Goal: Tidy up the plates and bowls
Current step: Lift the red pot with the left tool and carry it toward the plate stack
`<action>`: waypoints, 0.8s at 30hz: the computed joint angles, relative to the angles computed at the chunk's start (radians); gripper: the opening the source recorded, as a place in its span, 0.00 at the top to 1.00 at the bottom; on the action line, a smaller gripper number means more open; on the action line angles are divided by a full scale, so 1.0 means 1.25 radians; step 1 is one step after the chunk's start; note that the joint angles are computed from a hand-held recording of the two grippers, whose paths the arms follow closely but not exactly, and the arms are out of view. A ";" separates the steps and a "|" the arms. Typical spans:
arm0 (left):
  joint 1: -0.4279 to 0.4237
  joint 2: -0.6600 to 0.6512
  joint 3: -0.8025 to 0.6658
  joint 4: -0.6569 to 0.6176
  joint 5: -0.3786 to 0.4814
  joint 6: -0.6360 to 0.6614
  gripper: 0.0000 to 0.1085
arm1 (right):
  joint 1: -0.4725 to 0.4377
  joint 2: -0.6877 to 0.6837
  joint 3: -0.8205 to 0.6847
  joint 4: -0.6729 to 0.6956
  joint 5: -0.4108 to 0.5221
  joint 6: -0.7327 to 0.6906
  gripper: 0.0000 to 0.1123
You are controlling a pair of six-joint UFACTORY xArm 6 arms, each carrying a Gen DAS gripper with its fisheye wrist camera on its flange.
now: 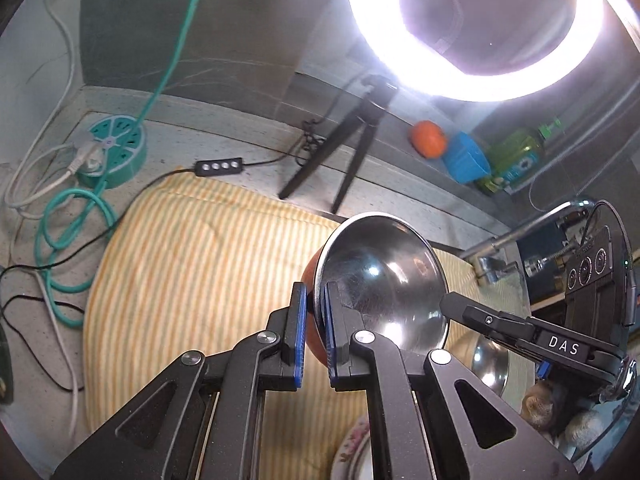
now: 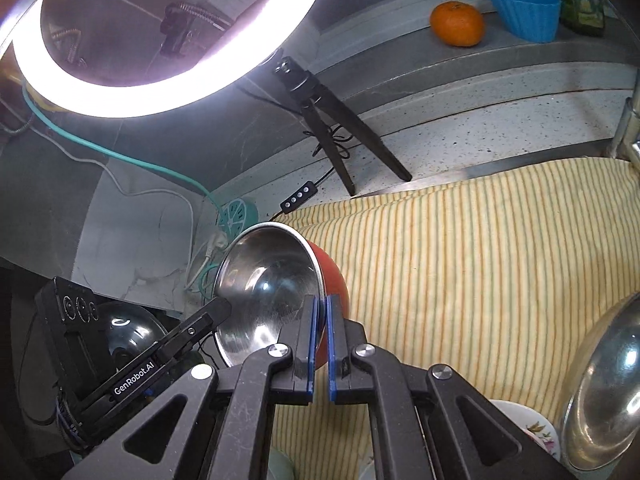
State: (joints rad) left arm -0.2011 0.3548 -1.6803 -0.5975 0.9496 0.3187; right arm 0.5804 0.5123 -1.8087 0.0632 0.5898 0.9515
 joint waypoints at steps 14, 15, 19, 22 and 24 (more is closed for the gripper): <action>-0.118 -0.078 0.098 -0.025 -0.018 0.011 0.94 | -0.033 -0.318 0.403 -0.087 -0.078 0.093 0.96; -0.126 -0.080 0.100 -0.025 -0.019 0.011 0.94 | -0.036 -0.338 0.425 -0.097 -0.078 0.103 0.96; -0.162 -0.091 0.116 -0.025 -0.025 0.008 0.94 | -0.049 -0.415 0.511 -0.119 -0.080 0.124 0.96; -0.187 -0.091 0.119 -0.025 -0.024 0.004 0.93 | -0.061 -0.470 0.572 -0.126 -0.077 0.132 0.96; -0.203 -0.094 0.122 -0.022 -0.024 0.000 0.93 | -0.068 -0.500 0.605 -0.130 -0.074 0.137 0.96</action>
